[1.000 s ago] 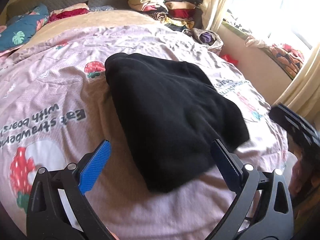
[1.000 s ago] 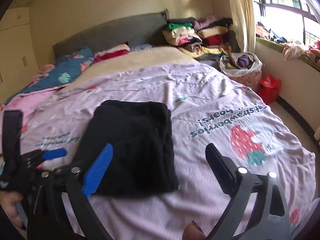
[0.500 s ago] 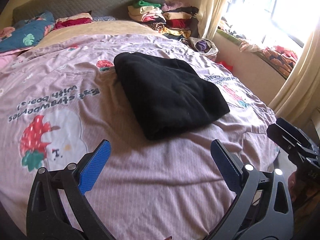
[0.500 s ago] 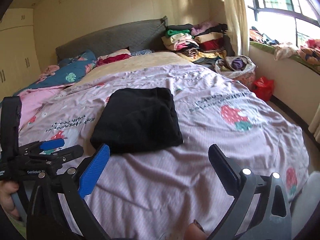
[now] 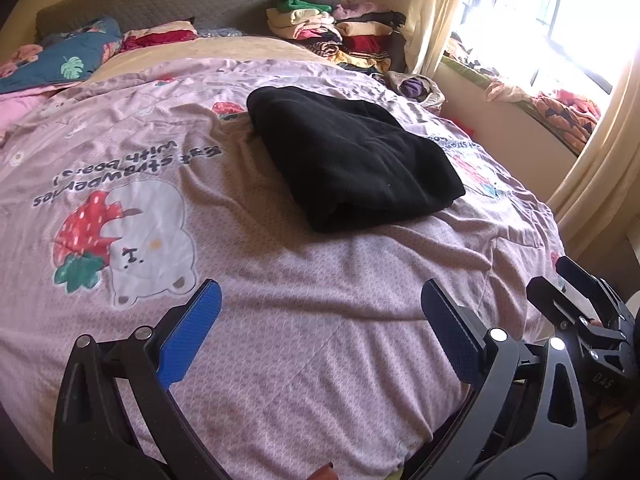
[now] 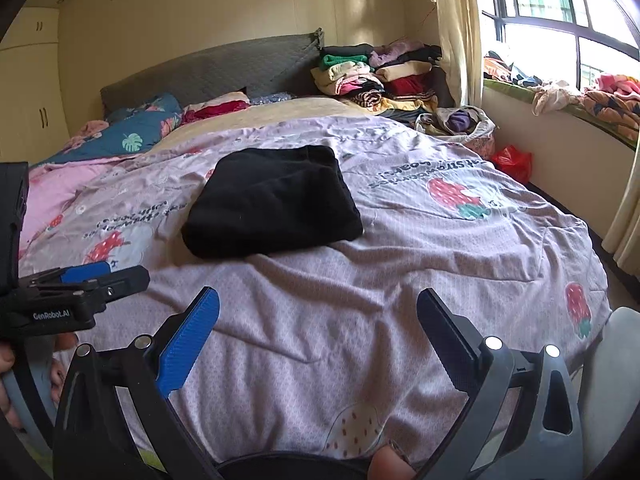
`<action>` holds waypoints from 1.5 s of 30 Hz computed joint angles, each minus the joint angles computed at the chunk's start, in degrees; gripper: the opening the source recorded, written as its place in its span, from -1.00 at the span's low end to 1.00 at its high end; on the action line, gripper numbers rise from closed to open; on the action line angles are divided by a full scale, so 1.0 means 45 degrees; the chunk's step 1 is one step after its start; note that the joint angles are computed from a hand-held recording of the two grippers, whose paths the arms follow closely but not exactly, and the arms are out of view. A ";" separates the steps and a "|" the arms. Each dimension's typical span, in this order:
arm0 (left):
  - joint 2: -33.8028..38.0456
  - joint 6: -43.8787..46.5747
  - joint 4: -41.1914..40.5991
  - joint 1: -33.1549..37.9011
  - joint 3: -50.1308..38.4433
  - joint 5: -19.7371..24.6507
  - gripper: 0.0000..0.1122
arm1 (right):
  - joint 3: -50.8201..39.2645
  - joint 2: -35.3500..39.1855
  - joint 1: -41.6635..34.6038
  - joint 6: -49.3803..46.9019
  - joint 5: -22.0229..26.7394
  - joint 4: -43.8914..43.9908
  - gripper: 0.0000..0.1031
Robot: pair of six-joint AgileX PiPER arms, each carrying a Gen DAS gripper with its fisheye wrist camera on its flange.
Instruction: Fold small clothes
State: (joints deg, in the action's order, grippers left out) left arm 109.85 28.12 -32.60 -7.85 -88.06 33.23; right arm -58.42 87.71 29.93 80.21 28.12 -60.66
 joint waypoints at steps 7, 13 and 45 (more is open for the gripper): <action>-0.0155 -0.0820 0.0914 -0.0080 0.0185 -0.0266 0.67 | 0.0072 -0.0076 0.0078 0.0221 0.0185 0.0026 0.91; -0.0133 -0.0950 0.1018 -0.0070 0.0175 -0.0261 0.67 | 0.0130 -0.0225 -0.0069 0.0042 0.0162 0.0332 0.91; -0.0215 -0.1498 0.1651 -0.0202 0.0220 -0.0317 0.67 | 0.0221 -0.0350 -0.0081 0.0031 0.0174 0.0301 0.91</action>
State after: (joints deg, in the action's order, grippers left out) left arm 108.88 21.38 -25.17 -8.76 -87.07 31.80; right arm -57.43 86.13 29.56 80.35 28.91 -59.31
